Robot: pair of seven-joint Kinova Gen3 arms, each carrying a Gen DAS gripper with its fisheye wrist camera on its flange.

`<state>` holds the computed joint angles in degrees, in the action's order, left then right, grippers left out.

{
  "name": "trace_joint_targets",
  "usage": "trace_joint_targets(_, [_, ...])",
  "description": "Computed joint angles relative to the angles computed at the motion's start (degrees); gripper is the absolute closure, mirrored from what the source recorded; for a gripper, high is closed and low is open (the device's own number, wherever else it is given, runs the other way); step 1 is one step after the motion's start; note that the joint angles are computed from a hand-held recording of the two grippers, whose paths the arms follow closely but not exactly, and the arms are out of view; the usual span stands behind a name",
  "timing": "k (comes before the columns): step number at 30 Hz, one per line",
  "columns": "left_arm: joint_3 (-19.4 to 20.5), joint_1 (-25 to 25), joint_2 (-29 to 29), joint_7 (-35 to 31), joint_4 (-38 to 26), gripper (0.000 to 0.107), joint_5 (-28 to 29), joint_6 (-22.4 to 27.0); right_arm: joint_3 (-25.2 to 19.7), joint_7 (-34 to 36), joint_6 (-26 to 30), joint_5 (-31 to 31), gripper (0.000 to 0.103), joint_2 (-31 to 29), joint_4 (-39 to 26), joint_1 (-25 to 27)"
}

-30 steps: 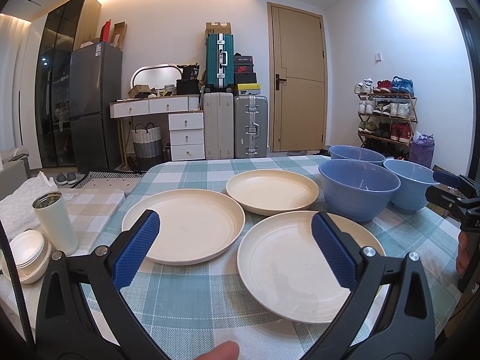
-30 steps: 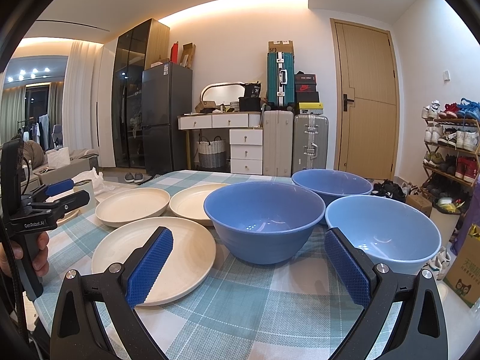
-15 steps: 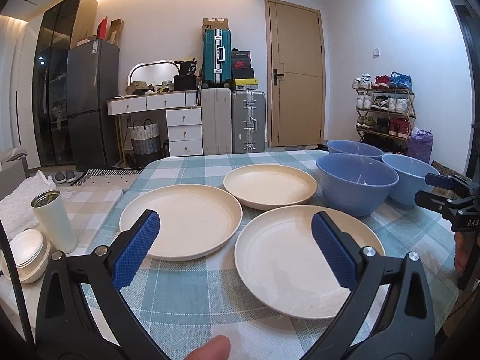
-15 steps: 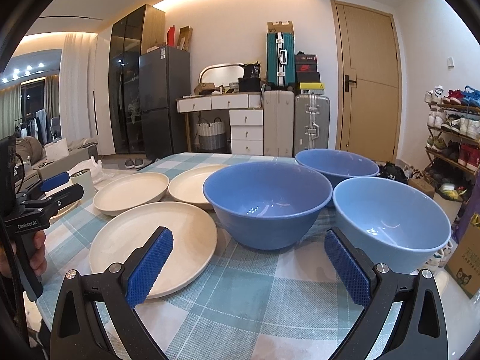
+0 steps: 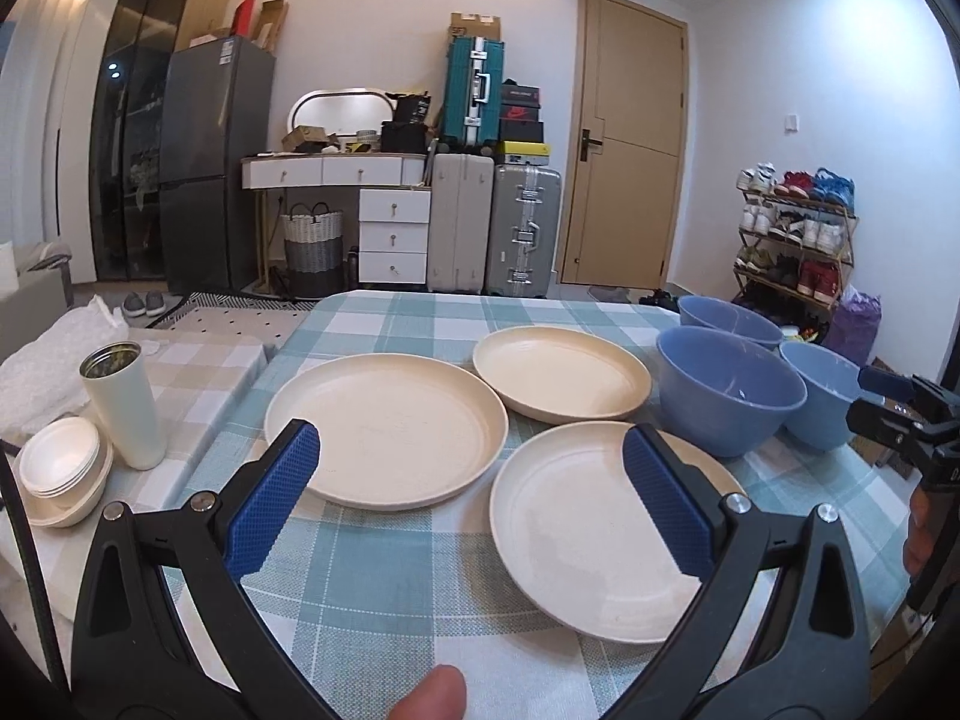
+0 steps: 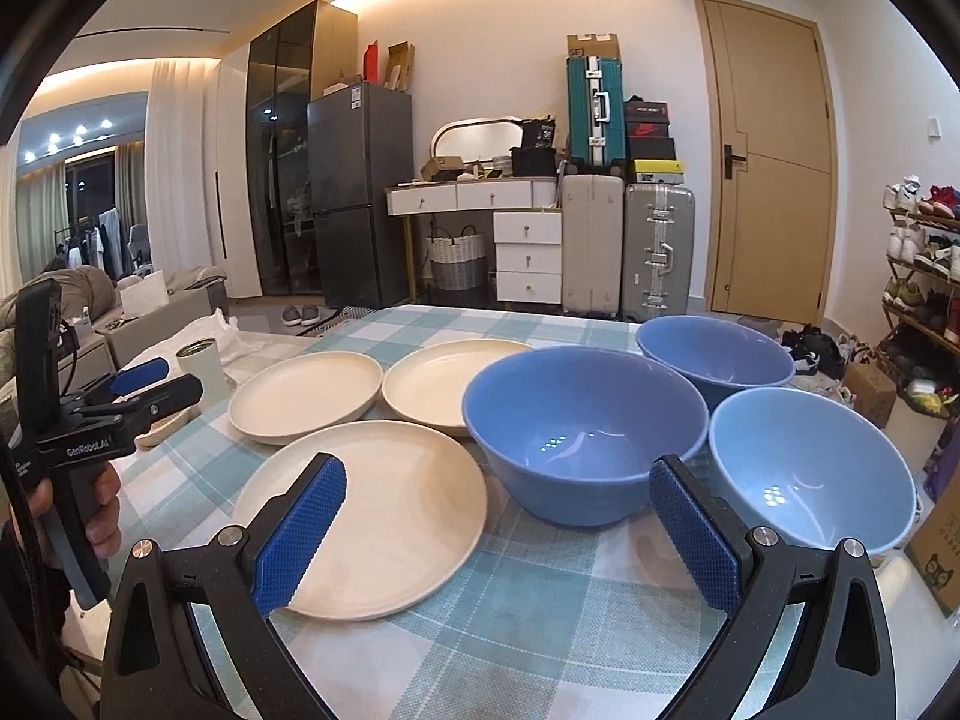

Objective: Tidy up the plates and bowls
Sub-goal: 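Move both tools toward the large cream plate nearest them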

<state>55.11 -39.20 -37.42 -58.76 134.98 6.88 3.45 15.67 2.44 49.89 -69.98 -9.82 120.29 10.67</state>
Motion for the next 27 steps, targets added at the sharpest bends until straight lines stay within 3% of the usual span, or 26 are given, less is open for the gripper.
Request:
trace_joint_targets(12, [-8.63, 4.34, 4.57, 0.26, -4.44, 0.007, -2.90, 7.17, -2.68, -13.53, 2.52, 7.81, 0.000, 0.93, -8.40, -2.66])
trace_joint_targets(22, [-6.42, 0.18, 5.41, 4.34, -10.66, 0.007, -7.83, 15.50, -4.88, -26.10, 5.45, 14.93, 0.000, 3.25, -16.81, -5.36])
trace_joint_targets(27, [-7.06, 0.13, 9.71, 6.06, -13.43, 0.007, -11.19, 18.29, -6.72, -29.55, 5.59, 16.22, 0.000, 4.47, -19.14, -6.18])
